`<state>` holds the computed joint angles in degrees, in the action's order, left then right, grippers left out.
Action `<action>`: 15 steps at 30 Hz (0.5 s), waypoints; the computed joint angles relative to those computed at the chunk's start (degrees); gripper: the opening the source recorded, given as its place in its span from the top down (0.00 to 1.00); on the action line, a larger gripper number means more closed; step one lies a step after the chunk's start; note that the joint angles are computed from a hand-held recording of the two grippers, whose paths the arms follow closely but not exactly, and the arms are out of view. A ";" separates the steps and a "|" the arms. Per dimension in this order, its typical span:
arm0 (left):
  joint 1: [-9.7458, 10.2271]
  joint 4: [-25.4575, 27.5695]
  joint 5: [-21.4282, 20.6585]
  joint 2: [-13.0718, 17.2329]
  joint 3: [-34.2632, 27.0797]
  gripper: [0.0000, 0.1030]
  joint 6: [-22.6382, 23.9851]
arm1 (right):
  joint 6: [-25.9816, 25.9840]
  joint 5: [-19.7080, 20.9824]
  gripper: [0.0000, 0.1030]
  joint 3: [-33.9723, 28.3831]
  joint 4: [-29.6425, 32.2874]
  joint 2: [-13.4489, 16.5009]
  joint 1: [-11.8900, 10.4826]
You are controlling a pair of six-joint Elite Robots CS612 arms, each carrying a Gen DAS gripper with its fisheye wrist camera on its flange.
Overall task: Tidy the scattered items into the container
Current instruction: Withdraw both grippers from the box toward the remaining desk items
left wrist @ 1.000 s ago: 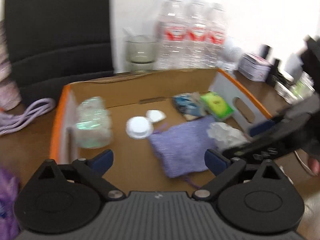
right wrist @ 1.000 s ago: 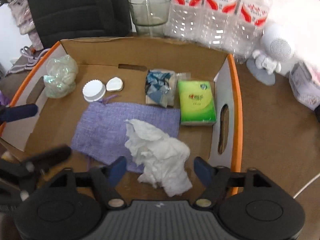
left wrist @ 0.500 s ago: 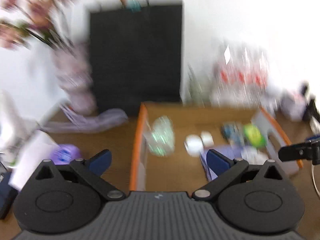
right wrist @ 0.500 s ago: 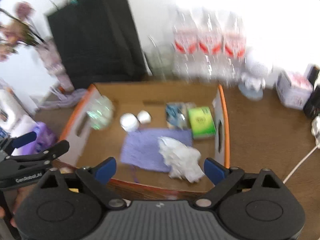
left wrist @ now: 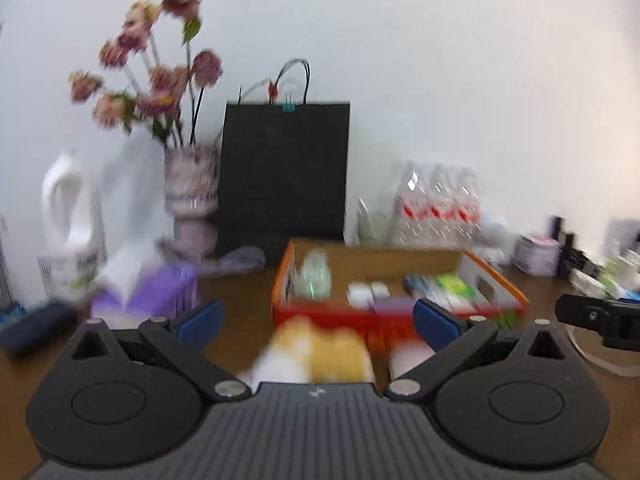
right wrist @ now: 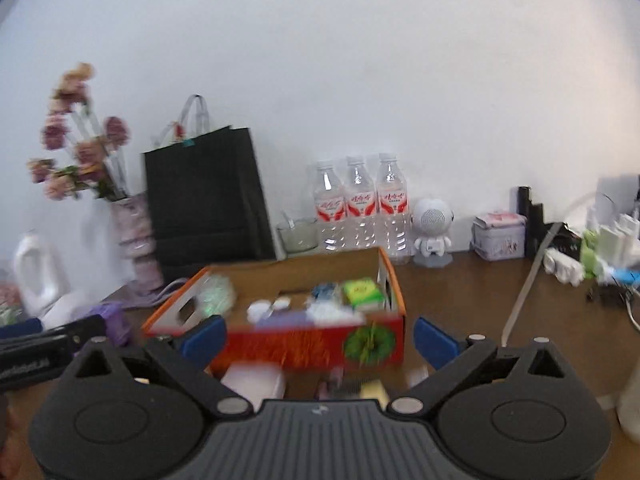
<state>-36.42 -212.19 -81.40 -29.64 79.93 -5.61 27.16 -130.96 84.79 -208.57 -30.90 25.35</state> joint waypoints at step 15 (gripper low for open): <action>-0.33 -5.04 0.73 -3.44 14.47 0.00 -2.51 | 5.80 -2.96 0.15 8.50 0.31 -1.01 6.34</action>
<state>-36.75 -217.23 -80.67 -33.07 94.41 -8.13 32.96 -133.92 93.29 -208.26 -31.91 31.69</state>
